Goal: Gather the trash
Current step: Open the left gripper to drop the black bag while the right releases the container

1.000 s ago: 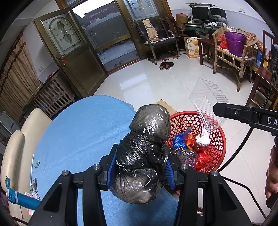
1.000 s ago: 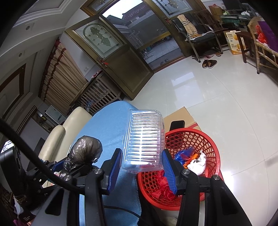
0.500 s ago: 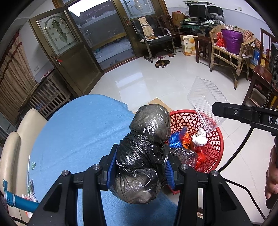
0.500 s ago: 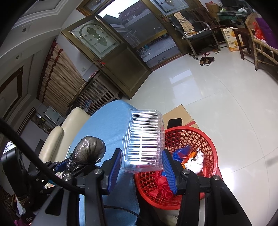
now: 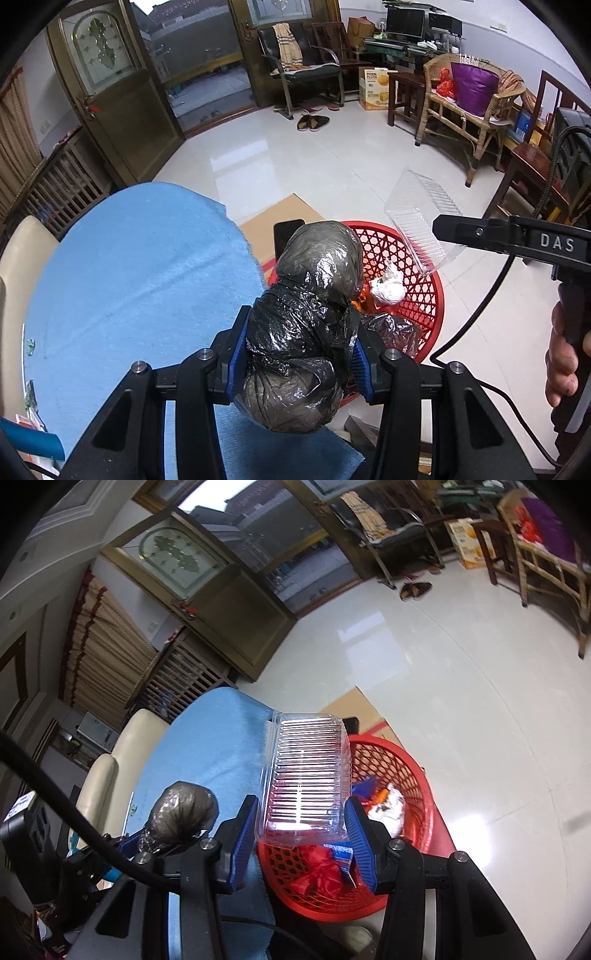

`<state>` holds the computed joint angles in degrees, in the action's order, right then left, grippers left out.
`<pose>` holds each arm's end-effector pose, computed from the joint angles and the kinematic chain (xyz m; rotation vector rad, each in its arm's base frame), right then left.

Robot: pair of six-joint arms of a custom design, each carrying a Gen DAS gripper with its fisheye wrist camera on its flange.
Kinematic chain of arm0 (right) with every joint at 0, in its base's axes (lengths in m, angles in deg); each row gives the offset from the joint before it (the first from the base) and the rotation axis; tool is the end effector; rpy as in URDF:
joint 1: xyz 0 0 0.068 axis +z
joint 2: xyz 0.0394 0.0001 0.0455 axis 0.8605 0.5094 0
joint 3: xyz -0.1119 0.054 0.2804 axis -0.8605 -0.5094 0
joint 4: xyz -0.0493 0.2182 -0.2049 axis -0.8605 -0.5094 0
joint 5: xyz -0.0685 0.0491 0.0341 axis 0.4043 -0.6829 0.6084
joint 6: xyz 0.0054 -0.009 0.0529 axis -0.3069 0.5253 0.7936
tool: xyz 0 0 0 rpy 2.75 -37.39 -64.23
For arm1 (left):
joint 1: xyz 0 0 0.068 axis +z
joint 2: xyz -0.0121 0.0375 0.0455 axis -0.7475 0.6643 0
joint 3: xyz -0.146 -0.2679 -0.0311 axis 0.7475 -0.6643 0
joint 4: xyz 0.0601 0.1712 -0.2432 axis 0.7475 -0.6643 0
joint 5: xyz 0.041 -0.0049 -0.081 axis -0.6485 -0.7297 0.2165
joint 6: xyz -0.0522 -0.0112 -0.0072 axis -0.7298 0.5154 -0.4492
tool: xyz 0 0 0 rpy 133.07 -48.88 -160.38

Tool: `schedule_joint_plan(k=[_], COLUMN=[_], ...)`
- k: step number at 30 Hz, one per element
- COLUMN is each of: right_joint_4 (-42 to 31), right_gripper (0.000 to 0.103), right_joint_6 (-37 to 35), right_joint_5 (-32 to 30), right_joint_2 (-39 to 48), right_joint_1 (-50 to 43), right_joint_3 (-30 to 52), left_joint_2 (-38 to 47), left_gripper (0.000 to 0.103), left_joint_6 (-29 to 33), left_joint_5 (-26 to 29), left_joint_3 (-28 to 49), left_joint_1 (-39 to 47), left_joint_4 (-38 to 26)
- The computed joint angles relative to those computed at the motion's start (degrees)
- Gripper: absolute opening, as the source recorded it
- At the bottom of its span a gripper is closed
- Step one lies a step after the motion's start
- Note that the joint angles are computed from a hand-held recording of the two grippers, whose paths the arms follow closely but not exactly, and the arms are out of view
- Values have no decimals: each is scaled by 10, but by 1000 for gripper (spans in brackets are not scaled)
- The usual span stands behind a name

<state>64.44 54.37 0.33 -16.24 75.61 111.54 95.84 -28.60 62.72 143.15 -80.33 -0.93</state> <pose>0.2095 0.0608 0.2401 0.6934 2.2441 0.5961 0.3165 -0.1975 0.2800 1.0154 2.3443 -0.1182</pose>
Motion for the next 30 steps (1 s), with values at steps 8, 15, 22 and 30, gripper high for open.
schedule_joint_plan(k=[8, 15, 22, 30], right_joint_4=[18, 53, 56, 47], right_gripper=[52, 59, 59, 59], right_joint_6=[14, 26, 28, 16], right_joint_5=[-48, -95, -84, -24], right_joint_2=[27, 47, 18, 17], right_joint_1=[-40, -59, -73, -15], right_joint_3=[-20, -37, -51, -20], left_joint_2=[32, 41, 32, -25], left_gripper=[51, 65, 68, 71], left_joint_6=[0, -7, -8, -20], left_joint_5=[12, -4, -20, -71], left_joint_3=[10, 6, -10, -51], left_joint_1=[-9, -17, 0, 45], left_joint_4=[0, 21, 26, 55])
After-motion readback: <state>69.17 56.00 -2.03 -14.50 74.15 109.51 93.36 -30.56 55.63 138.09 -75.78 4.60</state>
